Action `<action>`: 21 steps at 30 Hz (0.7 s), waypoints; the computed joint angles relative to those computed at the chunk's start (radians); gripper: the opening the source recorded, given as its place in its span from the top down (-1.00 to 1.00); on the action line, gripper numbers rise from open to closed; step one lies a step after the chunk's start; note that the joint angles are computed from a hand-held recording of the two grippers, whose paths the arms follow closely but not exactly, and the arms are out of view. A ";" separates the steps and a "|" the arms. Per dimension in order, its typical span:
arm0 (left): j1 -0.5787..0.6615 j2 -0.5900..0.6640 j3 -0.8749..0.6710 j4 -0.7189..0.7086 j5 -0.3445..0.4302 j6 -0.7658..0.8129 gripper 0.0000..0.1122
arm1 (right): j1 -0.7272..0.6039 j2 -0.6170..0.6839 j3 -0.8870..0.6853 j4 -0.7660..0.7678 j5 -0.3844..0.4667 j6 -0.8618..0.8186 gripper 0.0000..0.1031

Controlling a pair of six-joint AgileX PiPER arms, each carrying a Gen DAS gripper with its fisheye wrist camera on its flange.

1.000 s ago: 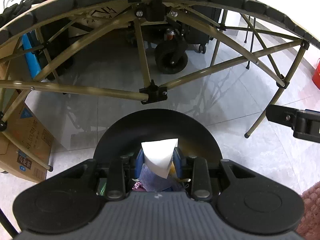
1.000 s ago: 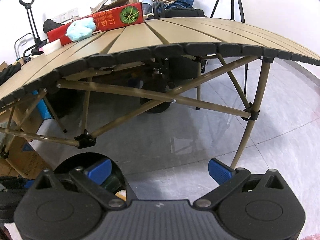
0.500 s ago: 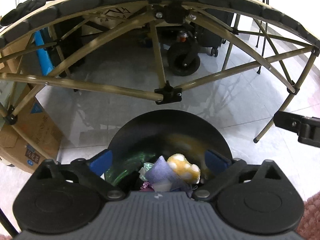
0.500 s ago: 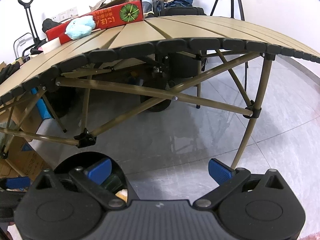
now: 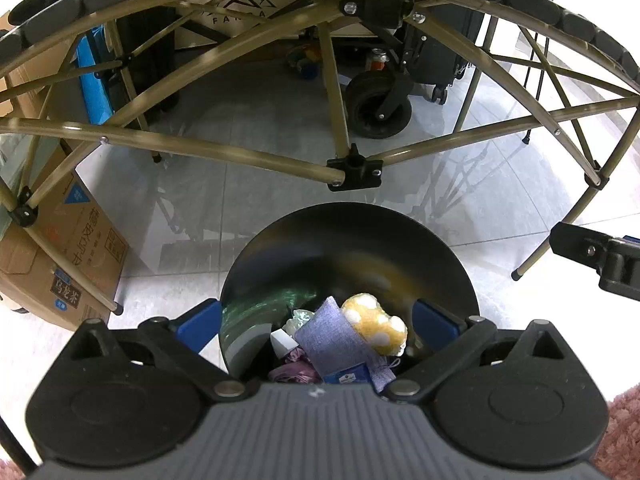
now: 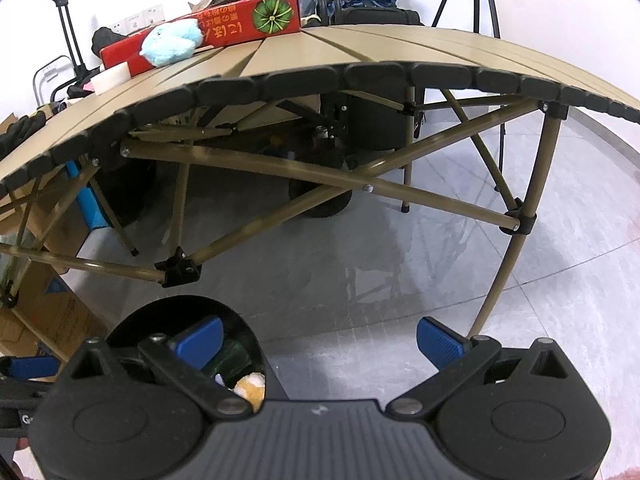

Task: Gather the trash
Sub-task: 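Raise both open tools from the bin back toward the table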

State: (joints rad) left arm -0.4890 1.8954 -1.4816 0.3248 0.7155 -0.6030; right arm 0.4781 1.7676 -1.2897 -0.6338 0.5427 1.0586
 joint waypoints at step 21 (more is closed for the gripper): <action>-0.009 -0.061 0.028 0.036 -0.013 -0.018 -0.84 | 0.009 -0.034 0.039 -0.053 -0.072 0.058 -1.00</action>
